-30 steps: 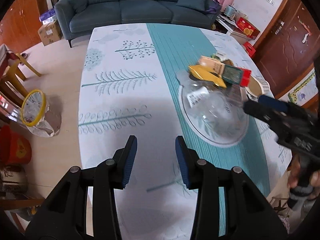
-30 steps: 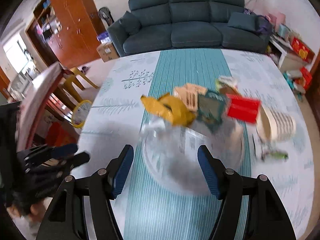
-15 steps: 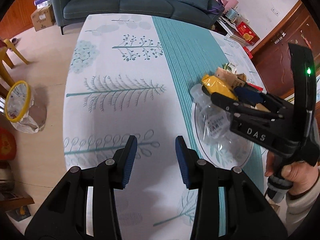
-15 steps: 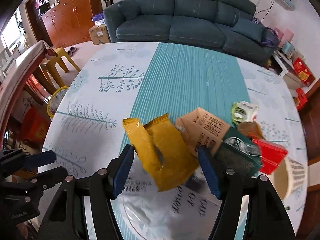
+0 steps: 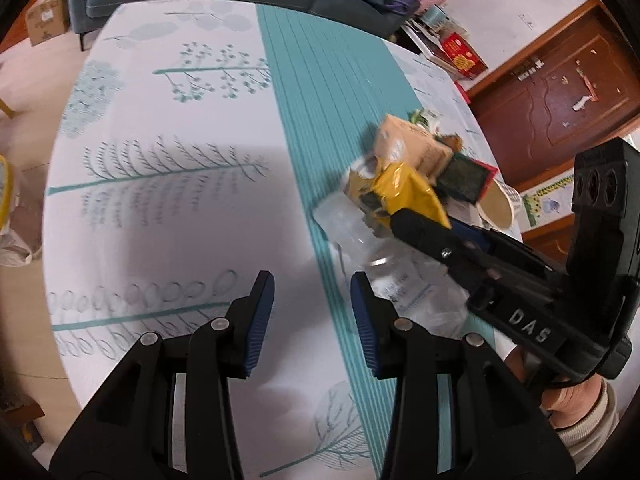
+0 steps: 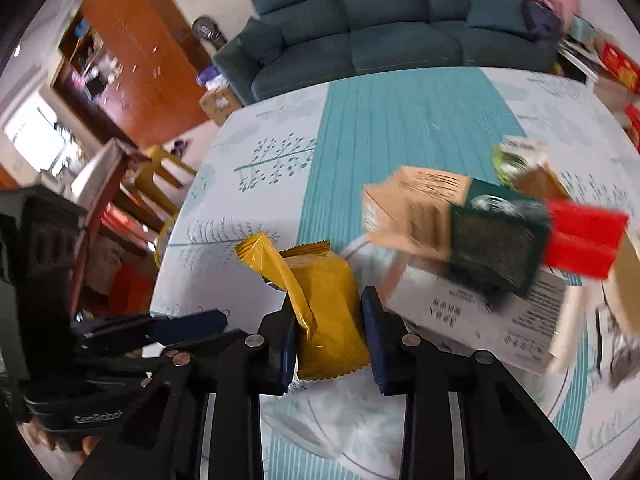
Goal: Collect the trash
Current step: 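Grasp the clear plastic bottle with the left tool while the right tool grasps the yellow wrapper, then carry the bottle and yellow wrapper with both tools over the bin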
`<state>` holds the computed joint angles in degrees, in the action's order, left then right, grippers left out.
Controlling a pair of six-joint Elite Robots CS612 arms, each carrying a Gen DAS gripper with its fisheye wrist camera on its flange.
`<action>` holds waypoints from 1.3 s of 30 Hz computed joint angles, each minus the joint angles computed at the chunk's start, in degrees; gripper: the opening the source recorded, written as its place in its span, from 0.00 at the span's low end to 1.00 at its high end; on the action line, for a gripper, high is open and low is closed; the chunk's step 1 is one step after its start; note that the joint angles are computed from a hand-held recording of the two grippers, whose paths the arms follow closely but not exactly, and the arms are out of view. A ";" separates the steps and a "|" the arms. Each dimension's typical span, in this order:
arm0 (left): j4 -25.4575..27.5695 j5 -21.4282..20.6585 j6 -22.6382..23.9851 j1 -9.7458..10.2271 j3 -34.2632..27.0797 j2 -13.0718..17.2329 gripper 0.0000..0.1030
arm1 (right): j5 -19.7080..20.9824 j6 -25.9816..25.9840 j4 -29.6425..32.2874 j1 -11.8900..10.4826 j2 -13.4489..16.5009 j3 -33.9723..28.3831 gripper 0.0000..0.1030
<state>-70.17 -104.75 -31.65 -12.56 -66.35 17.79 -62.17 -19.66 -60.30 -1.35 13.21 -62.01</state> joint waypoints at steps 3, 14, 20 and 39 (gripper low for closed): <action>-0.36 -2.75 0.26 0.02 -0.08 0.36 0.35 | 0.92 2.34 -0.49 -0.77 0.65 -1.30 0.28; -5.48 -10.56 -5.34 0.34 1.65 1.67 0.35 | 0.22 3.80 0.54 -2.16 2.83 -4.72 0.27; -9.81 -13.43 -8.77 -0.06 3.36 1.86 0.35 | 0.13 2.58 0.78 -2.78 4.65 -8.22 0.26; -5.43 1.20 -3.01 -5.65 2.98 -0.70 0.18 | 4.50 3.31 3.39 -6.65 5.77 -15.00 0.26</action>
<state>-75.61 -103.55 -34.66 -18.21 -63.36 17.09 -57.67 -16.35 -56.91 -8.00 18.98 -77.01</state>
